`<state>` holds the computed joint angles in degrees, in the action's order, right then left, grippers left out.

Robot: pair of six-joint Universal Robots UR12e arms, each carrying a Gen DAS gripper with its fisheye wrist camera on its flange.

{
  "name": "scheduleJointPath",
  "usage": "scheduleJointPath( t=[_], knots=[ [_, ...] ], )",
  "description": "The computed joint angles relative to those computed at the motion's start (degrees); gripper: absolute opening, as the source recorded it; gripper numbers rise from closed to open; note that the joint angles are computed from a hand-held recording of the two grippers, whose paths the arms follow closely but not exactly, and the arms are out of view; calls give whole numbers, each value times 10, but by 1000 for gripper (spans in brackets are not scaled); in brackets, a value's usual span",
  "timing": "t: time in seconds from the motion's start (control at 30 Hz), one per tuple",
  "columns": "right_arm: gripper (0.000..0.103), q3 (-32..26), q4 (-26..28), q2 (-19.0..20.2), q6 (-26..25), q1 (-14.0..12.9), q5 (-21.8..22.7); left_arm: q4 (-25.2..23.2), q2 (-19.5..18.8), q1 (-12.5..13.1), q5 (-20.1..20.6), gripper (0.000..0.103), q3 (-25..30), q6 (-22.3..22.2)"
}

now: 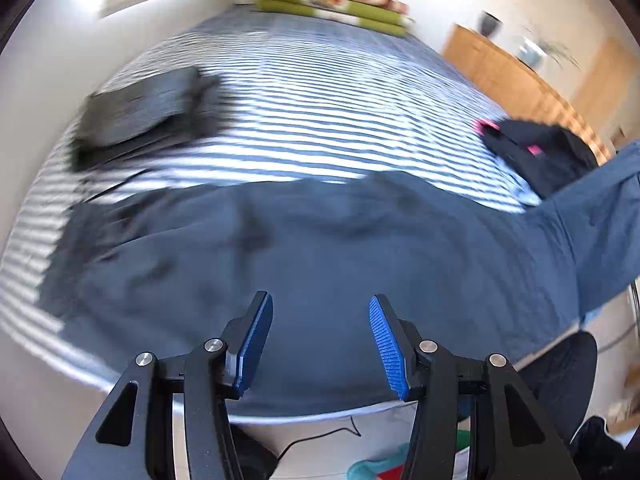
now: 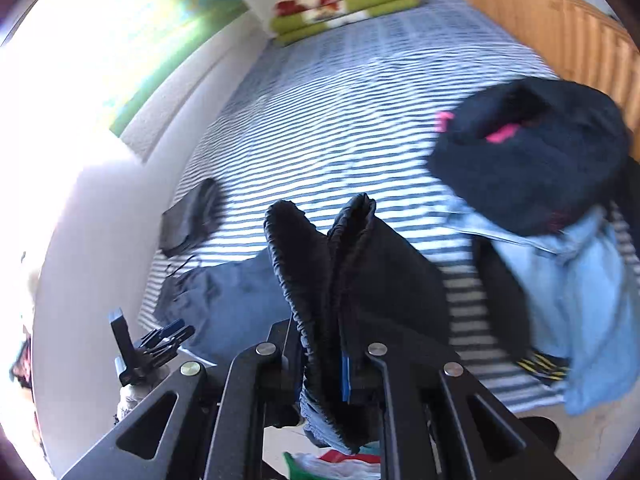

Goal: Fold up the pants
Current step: 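Lift the second dark trousers by the waistband with the right gripper, then lay the held trousers onto the spread dark trousers and open the right gripper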

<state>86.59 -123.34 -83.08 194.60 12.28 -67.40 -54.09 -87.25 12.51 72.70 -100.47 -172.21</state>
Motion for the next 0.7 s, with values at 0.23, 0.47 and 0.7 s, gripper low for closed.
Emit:
scheduleJointPath(
  t=[0.23, 0.47, 0.7],
  knots=[
    [12, -123, -6, 117, 29, 101, -8, 7, 27, 76, -12, 54, -25, 19],
    [12, -241, 50, 235, 40, 186, -30, 10, 26, 119, -31, 54, -29, 32],
    [13, -325, 102, 315, 4, 230, -65, 15, 22, 145, -46, 54, -38, 23]
  ],
)
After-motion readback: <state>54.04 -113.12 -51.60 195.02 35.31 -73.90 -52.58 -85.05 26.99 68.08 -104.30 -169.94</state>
